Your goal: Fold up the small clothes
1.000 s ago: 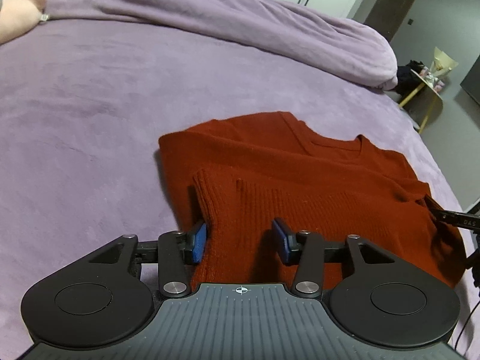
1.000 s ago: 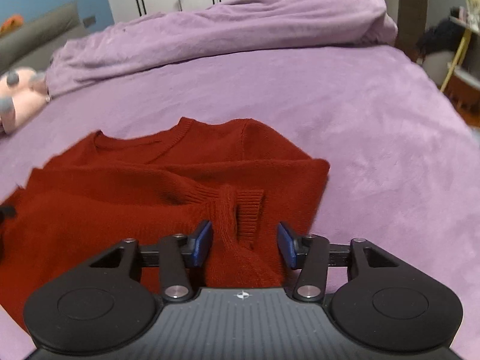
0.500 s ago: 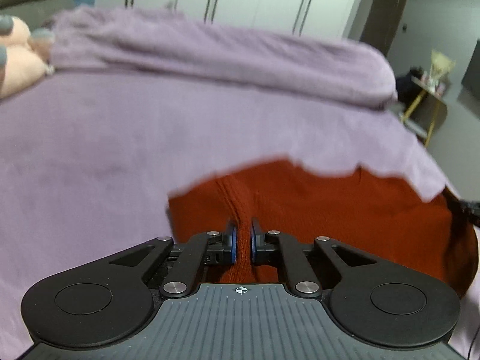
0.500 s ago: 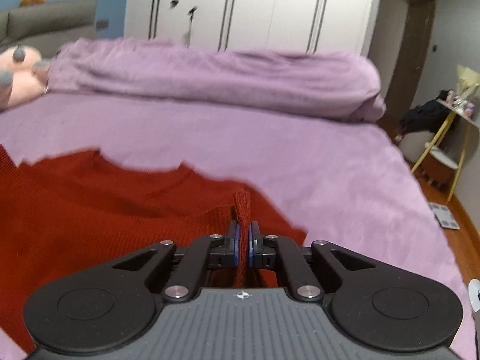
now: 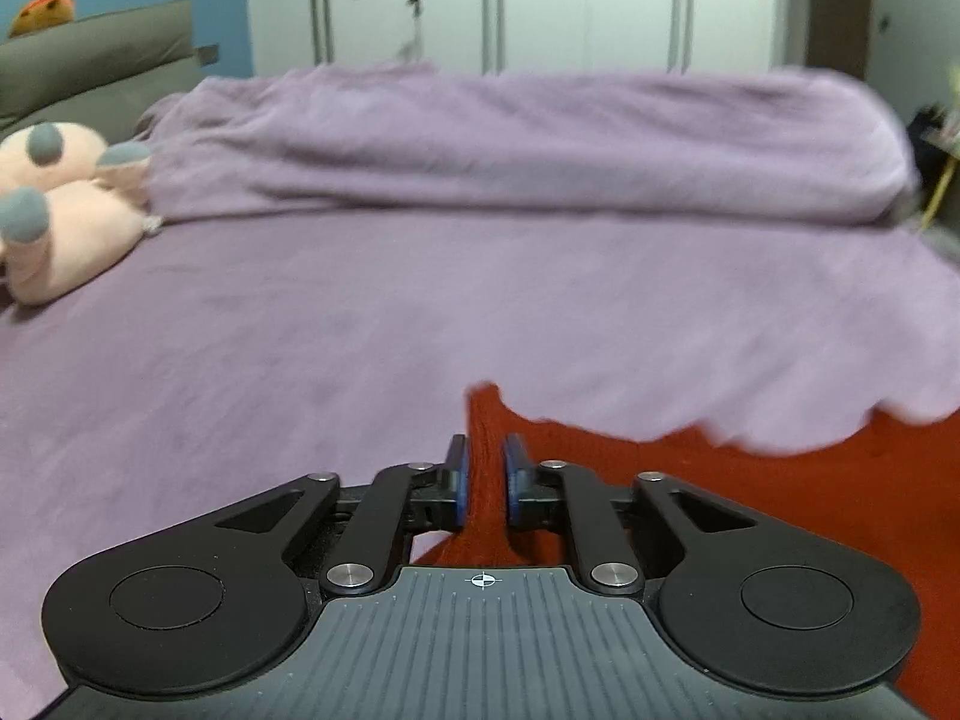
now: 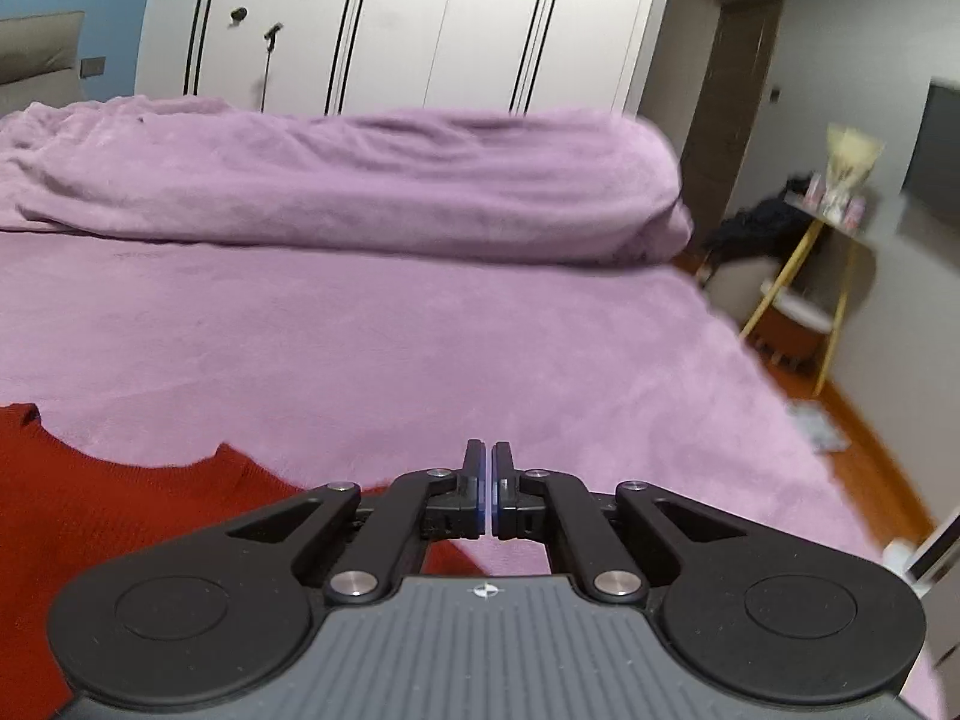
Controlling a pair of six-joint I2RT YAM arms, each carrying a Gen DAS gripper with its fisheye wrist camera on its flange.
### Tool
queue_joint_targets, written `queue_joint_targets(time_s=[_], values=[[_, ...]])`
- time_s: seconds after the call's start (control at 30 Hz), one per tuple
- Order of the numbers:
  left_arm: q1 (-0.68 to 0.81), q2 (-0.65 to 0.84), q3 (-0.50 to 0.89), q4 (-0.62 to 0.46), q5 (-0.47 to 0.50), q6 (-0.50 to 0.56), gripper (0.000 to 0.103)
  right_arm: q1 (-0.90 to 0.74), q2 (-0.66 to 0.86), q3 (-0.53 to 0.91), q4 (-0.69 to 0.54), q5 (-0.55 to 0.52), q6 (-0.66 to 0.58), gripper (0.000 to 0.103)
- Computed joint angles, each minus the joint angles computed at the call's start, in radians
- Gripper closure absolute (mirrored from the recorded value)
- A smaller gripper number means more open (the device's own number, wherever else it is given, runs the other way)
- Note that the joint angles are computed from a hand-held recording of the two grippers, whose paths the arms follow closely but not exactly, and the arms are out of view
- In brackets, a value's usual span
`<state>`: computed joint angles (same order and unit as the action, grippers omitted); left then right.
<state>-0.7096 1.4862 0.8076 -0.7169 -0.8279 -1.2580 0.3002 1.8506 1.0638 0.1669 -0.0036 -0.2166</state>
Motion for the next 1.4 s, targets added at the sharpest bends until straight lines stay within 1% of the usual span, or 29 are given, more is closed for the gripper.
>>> queue_joint_targets(time_s=[0.03,0.1,0.17,0.2,0.23,0.27,0.3,0.33,0.37,0.4,0.47,0.5,0.53,0.57,0.6,0.63,0.67,0.7,0.77,0.87,0.93,1.03,1.1,1.17,1.2,1.27,1.3,1.33,1.4], values=[[-0.013,0.021,0.007,-0.033,-0.005,-0.034,0.081,-0.011,0.005,0.007,-0.026,-0.029,0.022,0.101],[-0.071,0.001,-0.017,-0.053,-0.042,-0.096,0.077,-0.032,-0.04,-0.056,-0.007,-0.13,0.081,0.098],[-0.144,-0.045,-0.037,-0.029,-0.063,-0.174,0.061,-0.057,-0.093,-0.125,0.013,-0.31,0.174,0.091],[-0.173,-0.076,-0.061,0.031,-0.066,-0.192,0.056,-0.062,-0.106,-0.148,0.009,-0.421,0.23,0.075],[-0.196,-0.106,-0.092,0.13,-0.059,-0.192,0.046,-0.064,-0.114,-0.174,0.015,-0.517,0.286,0.059],[-0.204,-0.126,-0.128,0.257,-0.032,-0.168,0.041,-0.055,-0.099,-0.199,0.038,-0.642,0.381,0.05],[-0.199,-0.131,-0.162,0.387,0.01,-0.132,0.041,-0.044,-0.064,-0.205,0.055,-0.755,0.461,0.046],[-0.19,-0.116,-0.184,0.482,0.045,-0.107,0.041,-0.03,-0.015,-0.208,0.094,-0.852,0.545,0.046],[-0.176,-0.077,-0.187,0.542,0.072,-0.097,0.041,-0.014,0.029,-0.205,0.133,-0.902,0.612,0.046],[-0.162,-0.035,-0.179,0.562,0.085,-0.099,0.041,0.003,0.07,-0.202,0.167,-0.926,0.663,0.046],[-0.125,0.034,-0.17,0.582,0.115,-0.12,0.041,0.016,0.143,-0.184,0.218,-0.91,0.724,0.059],[-0.108,0.049,-0.188,0.626,0.116,-0.112,0.042,0.005,0.184,-0.155,0.222,-0.917,0.753,0.074],[-0.111,0.062,-0.191,0.638,0.097,-0.109,0.042,-0.015,0.219,-0.118,0.204,-0.925,0.777,0.087],[-0.113,0.079,-0.175,0.616,0.075,-0.104,0.042,-0.038,0.244,-0.092,0.2,-0.928,0.796,0.09],[-0.104,0.099,-0.15,0.569,0.057,-0.097,0.042,-0.057,0.255,-0.076,0.2,-0.897,0.786,0.09],[-0.089,0.115,-0.143,0.54,0.049,-0.093,0.042,-0.075,0.247,-0.058,0.16,-0.809,0.725,0.093],[-0.076,0.133,-0.136,0.517,0.044,-0.094,0.042,-0.103,0.26,-0.035,0.143,-0.774,0.67,0.096],[-0.062,0.144,-0.142,0.51,0.046,-0.098,0.042,-0.123,0.267,-0.039,0.143,-0.762,0.637,0.103],[-0.058,0.133,-0.183,0.546,0.035,-0.098,0.043,-0.177,0.276,-0.017,0.128,-0.756,0.564,0.103],[-0.068,0.136,-0.194,0.562,0.016,-0.078,0.043,-0.216,0.246,-0.038,0.141,-0.689,0.419,0.103],[-0.074,0.139,-0.199,0.563,0.006,-0.066,0.043,-0.243,0.262,-0.032,0.157,-0.707,0.447,0.103],[-0.072,0.11,-0.195,0.527,0.018,-0.073,0.043,-0.255,0.258,-0.038,0.183,-0.684,0.484,0.103],[-0.075,0.076,-0.187,0.456,0.025,-0.075,0.043,-0.246,0.244,-0.044,0.178,-0.655,0.474,0.103],[-0.103,0.007,-0.178,0.296,0.041,-0.119,0.041,-0.249,0.18,-0.067,0.118,-0.588,0.465,0.103],[-0.134,-0.045,-0.19,0.224,0.044,-0.16,0.041,-0.259,0.134,-0.076,0.056,-0.552,0.46,0.098],[-0.222,-0.172,-0.244,0.122,0.048,-0.258,0.038,-0.313,0.036,-0.139,0.004,-0.594,0.445,0.076],[-0.294,-0.226,-0.259,0.041,0.042,-0.354,0.037,-0.343,-0.024,-0.191,-0.014,-0.634,0.415,0.059],[-0.383,-0.257,-0.261,-0.056,0.033,-0.472,0.036,-0.377,-0.073,-0.237,-0.034,-0.686,0.366,0.05],[-0.581,-0.235,-0.235,-0.246,0.027,-0.749,0.035,-0.443,-0.148,-0.298,-0.127,-0.779,0.26,0.048]])
